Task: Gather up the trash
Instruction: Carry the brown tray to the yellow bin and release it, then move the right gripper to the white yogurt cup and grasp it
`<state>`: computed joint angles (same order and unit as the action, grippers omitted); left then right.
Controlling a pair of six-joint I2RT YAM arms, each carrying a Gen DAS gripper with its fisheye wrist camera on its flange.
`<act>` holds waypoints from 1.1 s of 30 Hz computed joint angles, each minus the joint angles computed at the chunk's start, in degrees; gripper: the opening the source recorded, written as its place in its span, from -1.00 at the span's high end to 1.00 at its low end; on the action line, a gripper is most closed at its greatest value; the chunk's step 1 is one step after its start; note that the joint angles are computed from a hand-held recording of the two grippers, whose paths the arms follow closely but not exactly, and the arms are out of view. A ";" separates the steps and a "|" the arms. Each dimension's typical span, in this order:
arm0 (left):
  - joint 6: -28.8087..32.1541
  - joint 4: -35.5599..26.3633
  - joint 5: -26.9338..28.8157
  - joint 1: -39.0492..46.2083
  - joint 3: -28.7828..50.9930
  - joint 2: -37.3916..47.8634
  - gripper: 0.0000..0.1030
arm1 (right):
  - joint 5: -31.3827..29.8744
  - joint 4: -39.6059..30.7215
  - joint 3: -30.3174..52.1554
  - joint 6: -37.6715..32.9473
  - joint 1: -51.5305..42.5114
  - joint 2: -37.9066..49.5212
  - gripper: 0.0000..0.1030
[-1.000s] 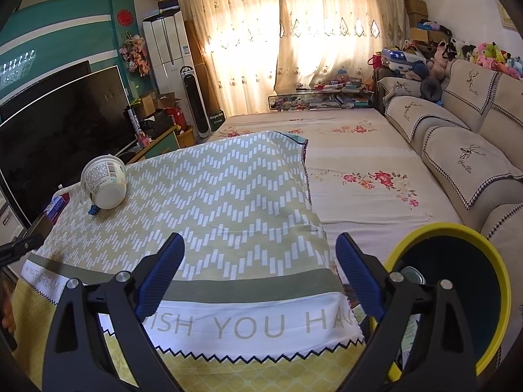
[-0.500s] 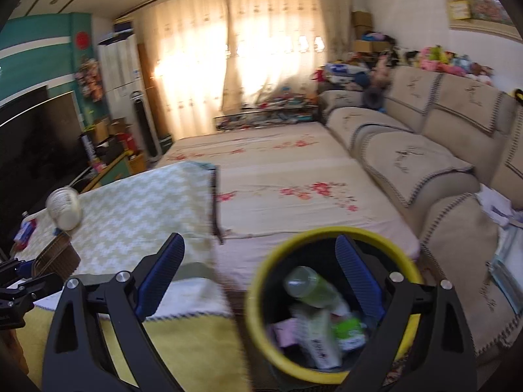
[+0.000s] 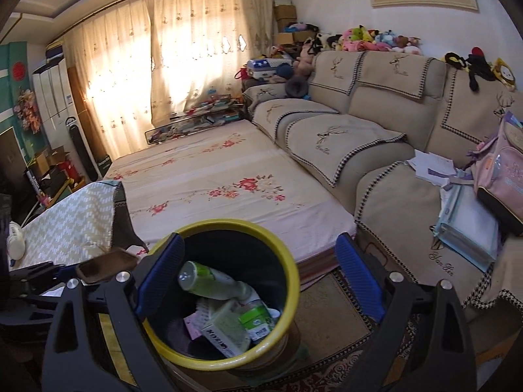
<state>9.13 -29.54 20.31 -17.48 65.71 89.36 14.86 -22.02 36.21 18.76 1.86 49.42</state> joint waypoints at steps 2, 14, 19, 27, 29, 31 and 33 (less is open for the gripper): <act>-1.67 1.21 -1.98 -2.53 1.29 2.79 -0.46 | 0.07 -0.53 0.05 -0.25 -0.94 -0.32 -0.73; 3.84 0.57 8.41 17.05 -7.87 -9.65 -0.71 | 0.37 1.79 1.78 1.31 7.25 7.03 -0.73; 15.86 -3.57 17.53 40.75 -8.84 -14.52 -0.80 | -1.53 4.59 7.01 3.06 16.50 15.44 -0.73; 31.94 -7.35 22.95 68.88 3.69 0.45 -0.85 | -5.89 7.04 26.92 1.38 33.46 36.46 -0.73; 33.54 -7.28 23.55 72.74 7.44 5.02 -0.85 | -7.18 6.34 34.18 -0.04 36.77 42.70 -0.73; 32.85 -5.48 23.29 75.01 9.84 8.23 -0.85 | -8.32 4.95 40.28 -1.75 39.10 47.57 -0.73; 32.25 -5.88 24.06 76.91 12.75 11.48 -0.85 | -10.25 3.17 48.18 -4.12 41.16 53.88 -0.73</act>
<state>41.38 -35.42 44.37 59.42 78.45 100.84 4.60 -18.85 84.39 14.65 43.02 103.30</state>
